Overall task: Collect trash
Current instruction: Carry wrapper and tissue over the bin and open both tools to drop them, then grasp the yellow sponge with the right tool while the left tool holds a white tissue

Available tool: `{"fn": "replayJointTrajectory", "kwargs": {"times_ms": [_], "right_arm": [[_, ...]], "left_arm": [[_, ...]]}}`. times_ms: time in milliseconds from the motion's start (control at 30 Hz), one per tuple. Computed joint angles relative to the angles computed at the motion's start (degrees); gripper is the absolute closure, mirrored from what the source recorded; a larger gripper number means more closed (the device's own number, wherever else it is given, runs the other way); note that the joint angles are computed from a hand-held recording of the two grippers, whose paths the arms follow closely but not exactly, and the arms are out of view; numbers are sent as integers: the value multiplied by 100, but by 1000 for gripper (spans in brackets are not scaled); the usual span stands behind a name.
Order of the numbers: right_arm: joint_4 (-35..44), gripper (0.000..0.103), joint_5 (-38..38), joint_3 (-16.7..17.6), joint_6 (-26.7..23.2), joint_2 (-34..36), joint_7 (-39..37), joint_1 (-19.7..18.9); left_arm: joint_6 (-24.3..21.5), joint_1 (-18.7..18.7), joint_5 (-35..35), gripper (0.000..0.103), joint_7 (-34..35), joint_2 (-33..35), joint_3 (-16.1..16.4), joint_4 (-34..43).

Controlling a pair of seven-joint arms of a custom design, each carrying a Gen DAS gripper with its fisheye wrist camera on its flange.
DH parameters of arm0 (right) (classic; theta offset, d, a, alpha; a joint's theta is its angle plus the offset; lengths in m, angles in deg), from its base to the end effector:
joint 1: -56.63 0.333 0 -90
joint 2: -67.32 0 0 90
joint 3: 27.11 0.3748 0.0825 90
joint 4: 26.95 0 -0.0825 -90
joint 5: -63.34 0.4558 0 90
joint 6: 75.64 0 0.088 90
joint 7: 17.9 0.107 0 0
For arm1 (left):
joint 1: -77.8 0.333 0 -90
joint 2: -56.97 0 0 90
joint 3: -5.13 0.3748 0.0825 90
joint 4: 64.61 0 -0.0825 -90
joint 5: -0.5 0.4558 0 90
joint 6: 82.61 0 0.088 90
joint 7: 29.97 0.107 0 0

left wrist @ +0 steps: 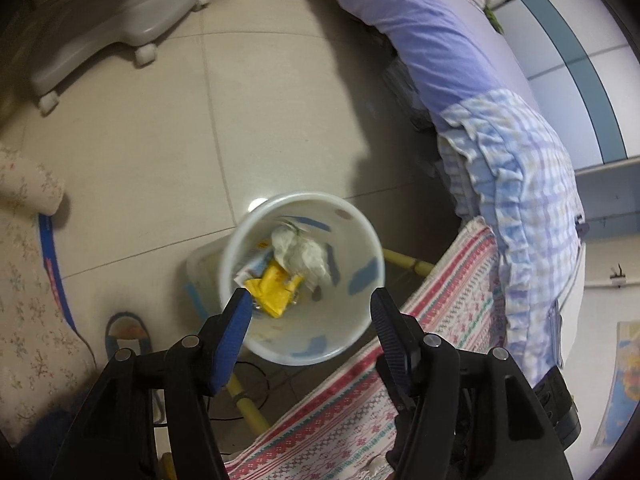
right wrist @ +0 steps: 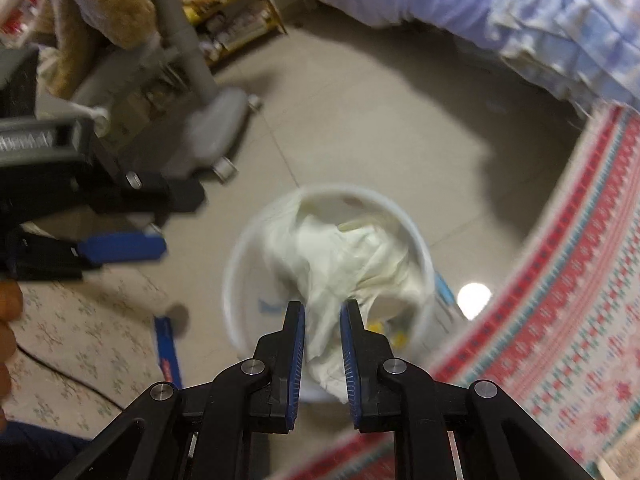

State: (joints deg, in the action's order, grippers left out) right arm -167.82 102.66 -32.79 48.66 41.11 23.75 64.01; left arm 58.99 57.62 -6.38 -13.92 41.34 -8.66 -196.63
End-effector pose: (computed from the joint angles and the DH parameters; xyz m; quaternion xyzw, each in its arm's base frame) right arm 0.4648 0.0355 0.5077 -0.8209 0.4716 0.0480 0.3183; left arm 0.4522 -0.3134 0.5236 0.8992 -0.3806 0.2105 0.0476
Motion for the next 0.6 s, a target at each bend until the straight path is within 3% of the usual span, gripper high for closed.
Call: {"fn": "replayJointTrajectory", "kwargs": {"times_ms": [33, 67, 100, 233, 600], "right_arm": [[-5, 68, 118, -3, 37, 10, -36, 49], [-34, 46, 125, 60, 168, 5, 3, 56], [-80, 35, 87, 128, 344, -15, 54, 49], [-91, 35, -254, 189, 453, 3, 265, 20], [105, 35, -657, -164, 185, -309, 965, -496]], "left_arm": [[-11, 0, -12, 39, -19, -38, 4, -37], [-7, -18, -50, 38, 10, -80, 18, -77], [-9, -29, -66, 39, 28, -104, 23, -95], [-46, -61, 32, 39, 84, -163, -25, -64], [-166, -464, 335, 38, 643, 186, -301, 472]]}}
